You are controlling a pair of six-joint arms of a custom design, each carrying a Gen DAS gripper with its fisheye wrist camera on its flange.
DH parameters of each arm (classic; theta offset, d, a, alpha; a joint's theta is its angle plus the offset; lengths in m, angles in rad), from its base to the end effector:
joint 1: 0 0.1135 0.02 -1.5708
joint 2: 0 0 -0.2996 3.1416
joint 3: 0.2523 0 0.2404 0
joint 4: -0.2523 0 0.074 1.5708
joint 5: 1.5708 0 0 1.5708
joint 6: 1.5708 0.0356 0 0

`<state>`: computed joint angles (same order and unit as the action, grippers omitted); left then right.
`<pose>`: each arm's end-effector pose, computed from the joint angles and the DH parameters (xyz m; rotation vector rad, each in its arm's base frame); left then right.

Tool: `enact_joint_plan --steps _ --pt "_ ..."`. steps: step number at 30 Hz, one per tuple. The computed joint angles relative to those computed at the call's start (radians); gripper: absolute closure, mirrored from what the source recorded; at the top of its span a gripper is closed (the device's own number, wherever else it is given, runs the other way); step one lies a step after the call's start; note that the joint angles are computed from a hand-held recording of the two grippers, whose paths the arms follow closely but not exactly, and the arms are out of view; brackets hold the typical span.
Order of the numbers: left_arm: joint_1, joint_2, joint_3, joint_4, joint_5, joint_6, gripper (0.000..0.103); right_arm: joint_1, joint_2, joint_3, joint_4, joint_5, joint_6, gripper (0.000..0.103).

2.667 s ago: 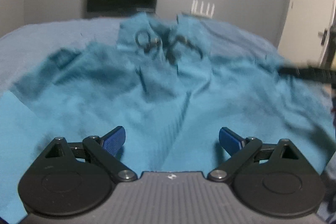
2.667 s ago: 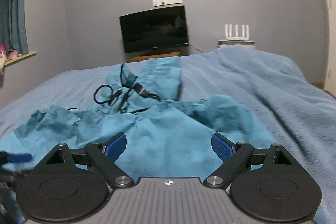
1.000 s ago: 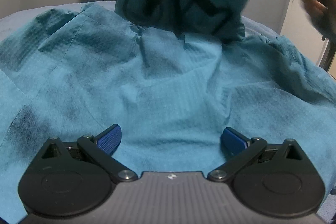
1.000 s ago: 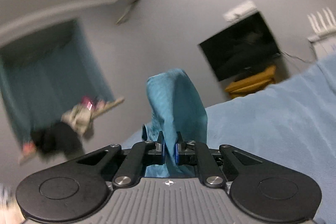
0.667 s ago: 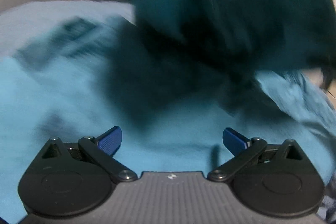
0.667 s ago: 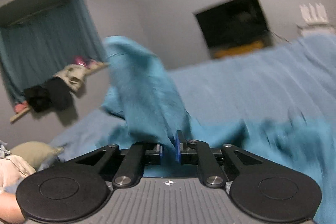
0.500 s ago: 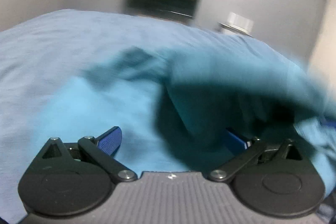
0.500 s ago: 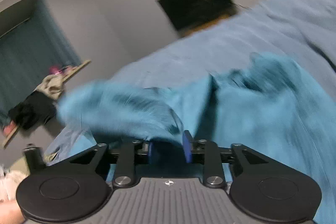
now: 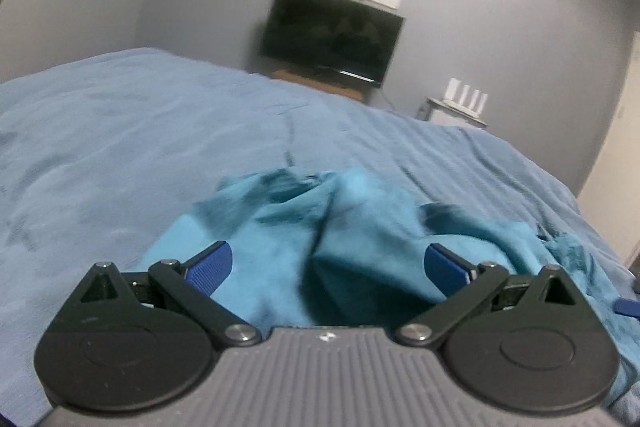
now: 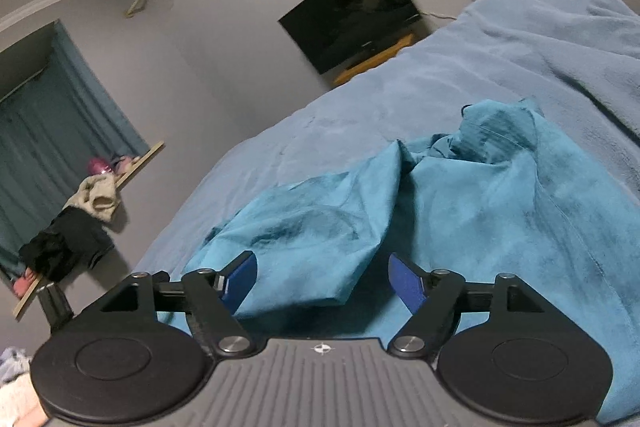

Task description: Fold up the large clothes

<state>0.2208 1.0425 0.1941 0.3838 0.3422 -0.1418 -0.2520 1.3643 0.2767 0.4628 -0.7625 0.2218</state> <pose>0.1627 0.0243 0.1891 -0.1513 2.0134 -0.2977 0.2006 -0.0262 0.1701 0.0728 2.1054 0.8112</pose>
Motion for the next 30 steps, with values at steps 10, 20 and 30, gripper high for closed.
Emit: enact_joint_plan --steps 10,20,30 --pt "-0.289 0.164 0.005 0.184 -0.151 0.019 0.0 0.187 0.429 0.115 0.269 0.15 0.169 0.067" --pt "-0.35 0.426 0.089 0.024 -0.188 0.134 0.0 0.364 0.436 0.112 0.276 0.535 -0.116 0.076" --pt "-0.445 0.206 0.075 -0.06 -0.359 0.094 0.0 0.348 0.294 -0.04 0.482 0.56 -0.036 0.038"
